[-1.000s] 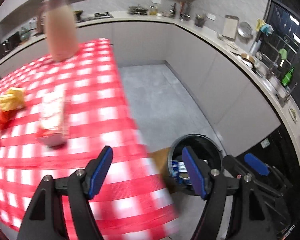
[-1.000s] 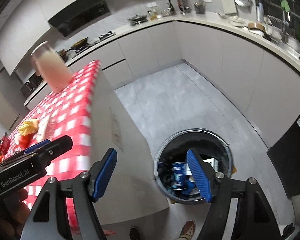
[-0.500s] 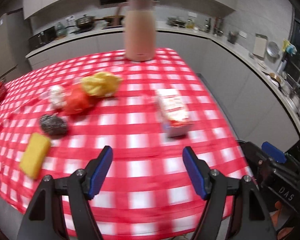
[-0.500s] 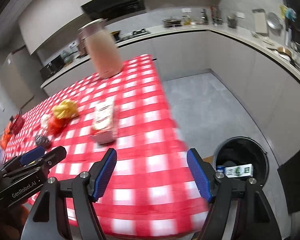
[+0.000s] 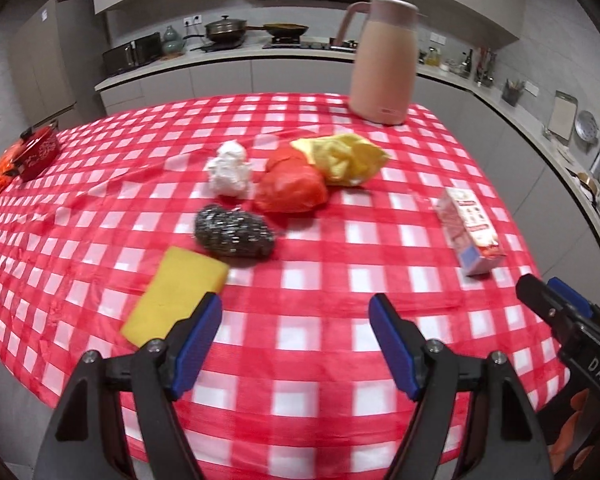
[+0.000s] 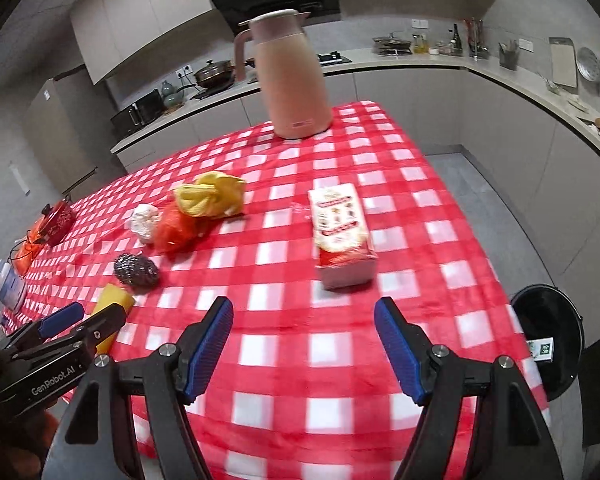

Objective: Collect trash
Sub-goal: 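Move both open tools back over the table toward the sponge and red carton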

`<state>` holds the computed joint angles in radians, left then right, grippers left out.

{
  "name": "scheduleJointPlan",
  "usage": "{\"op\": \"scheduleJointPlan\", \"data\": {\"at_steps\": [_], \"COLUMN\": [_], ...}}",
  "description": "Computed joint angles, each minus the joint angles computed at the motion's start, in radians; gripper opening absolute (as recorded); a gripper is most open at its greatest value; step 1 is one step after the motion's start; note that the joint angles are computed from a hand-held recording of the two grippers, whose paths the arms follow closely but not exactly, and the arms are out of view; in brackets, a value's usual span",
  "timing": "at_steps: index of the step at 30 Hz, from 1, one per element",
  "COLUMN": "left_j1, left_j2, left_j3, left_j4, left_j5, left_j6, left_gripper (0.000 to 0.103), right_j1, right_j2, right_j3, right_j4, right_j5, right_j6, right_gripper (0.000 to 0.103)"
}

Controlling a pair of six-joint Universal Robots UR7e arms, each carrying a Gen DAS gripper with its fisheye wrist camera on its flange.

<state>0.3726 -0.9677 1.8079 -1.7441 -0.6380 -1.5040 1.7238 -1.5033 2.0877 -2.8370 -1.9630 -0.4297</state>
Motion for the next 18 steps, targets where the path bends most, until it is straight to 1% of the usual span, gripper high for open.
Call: {"op": "scheduleJointPlan", "data": {"at_steps": [8,11,18], "left_j1": [0.02,0.029,0.056], "left_j2": [-0.053,-0.072,-0.114], "left_j3": [0.052,0.068,0.1], "left_j4": [0.0,0.024,0.046], "left_j5": [-0.008,-0.008,-0.016], "left_j6": [0.003,-0.005,-0.017], "left_gripper": [0.077,0.077,0.077], "right_j1": [0.028,0.039,0.054], "right_j2": [0.069,0.094,0.144], "right_j3": [-0.004,-0.002,-0.01], "right_j4": [-0.022,-0.047,-0.054], "right_j5": [-0.012,-0.022,-0.033], "right_j6": [0.019,0.024,0.043], "right_gripper": [0.075,0.075,0.075]}}
